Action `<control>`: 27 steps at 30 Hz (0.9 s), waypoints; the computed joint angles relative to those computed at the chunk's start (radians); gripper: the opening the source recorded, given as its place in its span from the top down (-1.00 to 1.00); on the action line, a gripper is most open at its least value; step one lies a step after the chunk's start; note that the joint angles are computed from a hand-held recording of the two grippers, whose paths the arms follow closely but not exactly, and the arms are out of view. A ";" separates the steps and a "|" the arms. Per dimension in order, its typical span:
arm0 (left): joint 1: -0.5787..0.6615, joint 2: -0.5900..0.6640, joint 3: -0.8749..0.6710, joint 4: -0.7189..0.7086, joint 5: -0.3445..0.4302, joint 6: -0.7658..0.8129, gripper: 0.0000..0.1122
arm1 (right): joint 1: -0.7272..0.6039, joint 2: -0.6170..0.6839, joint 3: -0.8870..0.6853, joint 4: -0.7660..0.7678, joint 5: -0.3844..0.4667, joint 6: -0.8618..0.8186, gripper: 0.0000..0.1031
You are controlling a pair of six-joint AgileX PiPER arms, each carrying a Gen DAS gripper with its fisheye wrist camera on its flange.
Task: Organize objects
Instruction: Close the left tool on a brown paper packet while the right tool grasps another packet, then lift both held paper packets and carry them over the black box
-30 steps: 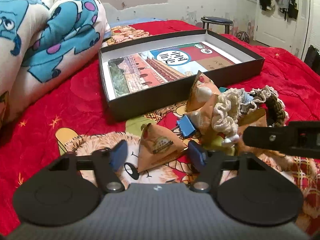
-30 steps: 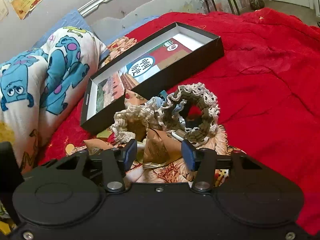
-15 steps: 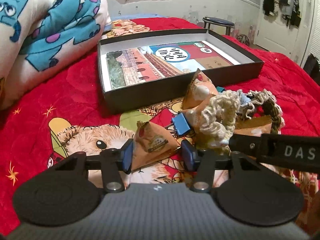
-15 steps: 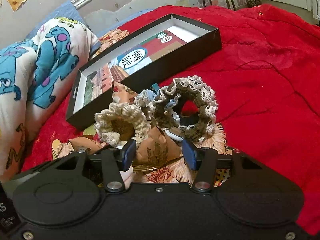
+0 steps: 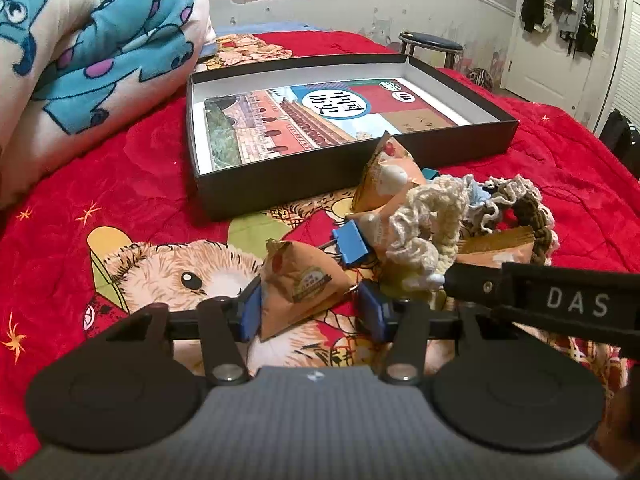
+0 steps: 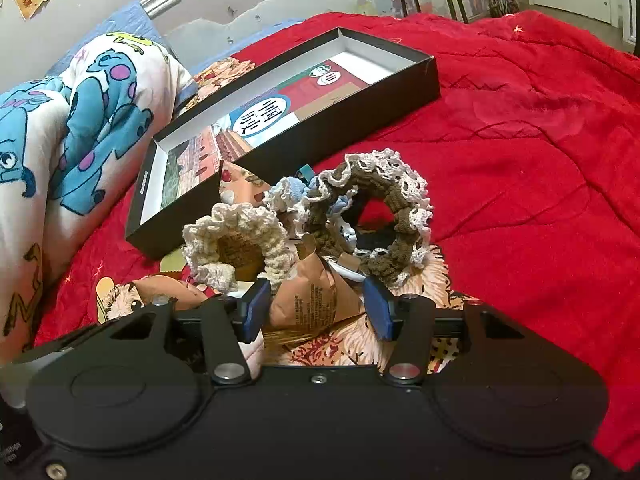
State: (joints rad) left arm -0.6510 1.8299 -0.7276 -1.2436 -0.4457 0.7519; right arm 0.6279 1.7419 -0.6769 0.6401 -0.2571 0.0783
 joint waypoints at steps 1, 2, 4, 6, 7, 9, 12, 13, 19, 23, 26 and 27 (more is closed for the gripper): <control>-0.010 0.004 -0.003 -0.015 -0.013 0.019 -0.03 | 0.006 0.003 -0.001 0.029 -0.006 -0.025 0.04; -0.023 0.011 -0.008 -0.037 -0.029 0.043 -0.02 | 0.015 0.006 -0.006 0.084 -0.009 -0.083 0.06; -0.037 0.018 -0.014 -0.061 -0.049 0.068 0.09 | 0.022 0.006 -0.011 0.140 -0.010 -0.142 0.07; -0.042 0.019 -0.014 -0.065 -0.059 0.067 0.11 | 0.016 0.001 -0.005 0.103 -0.008 -0.094 0.09; -0.043 0.018 -0.012 -0.065 -0.061 0.065 0.12 | 0.011 -0.002 -0.002 0.077 -0.006 -0.062 0.11; -0.048 0.018 -0.013 -0.074 -0.068 0.066 0.12 | 0.005 -0.007 0.002 0.051 -0.004 -0.025 0.13; -0.059 0.023 -0.014 -0.083 -0.088 0.054 0.12 | 0.006 -0.014 -0.002 0.103 0.006 -0.068 0.17; -0.066 0.026 -0.016 -0.094 -0.098 0.062 0.12 | 0.005 -0.019 -0.001 0.105 0.008 -0.067 0.18; -0.099 0.035 -0.023 -0.133 -0.144 0.083 0.14 | -0.021 -0.036 0.015 -0.057 0.019 0.115 0.23; -0.100 0.031 -0.022 -0.137 -0.143 0.083 0.15 | -0.022 -0.041 0.024 -0.103 0.004 0.173 0.27; -0.098 0.026 -0.022 -0.144 -0.141 0.089 0.15 | -0.040 -0.047 0.046 -0.260 -0.022 0.357 0.28; -0.099 0.024 -0.022 -0.145 -0.142 0.089 0.16 | -0.044 -0.051 0.053 -0.297 -0.033 0.403 0.29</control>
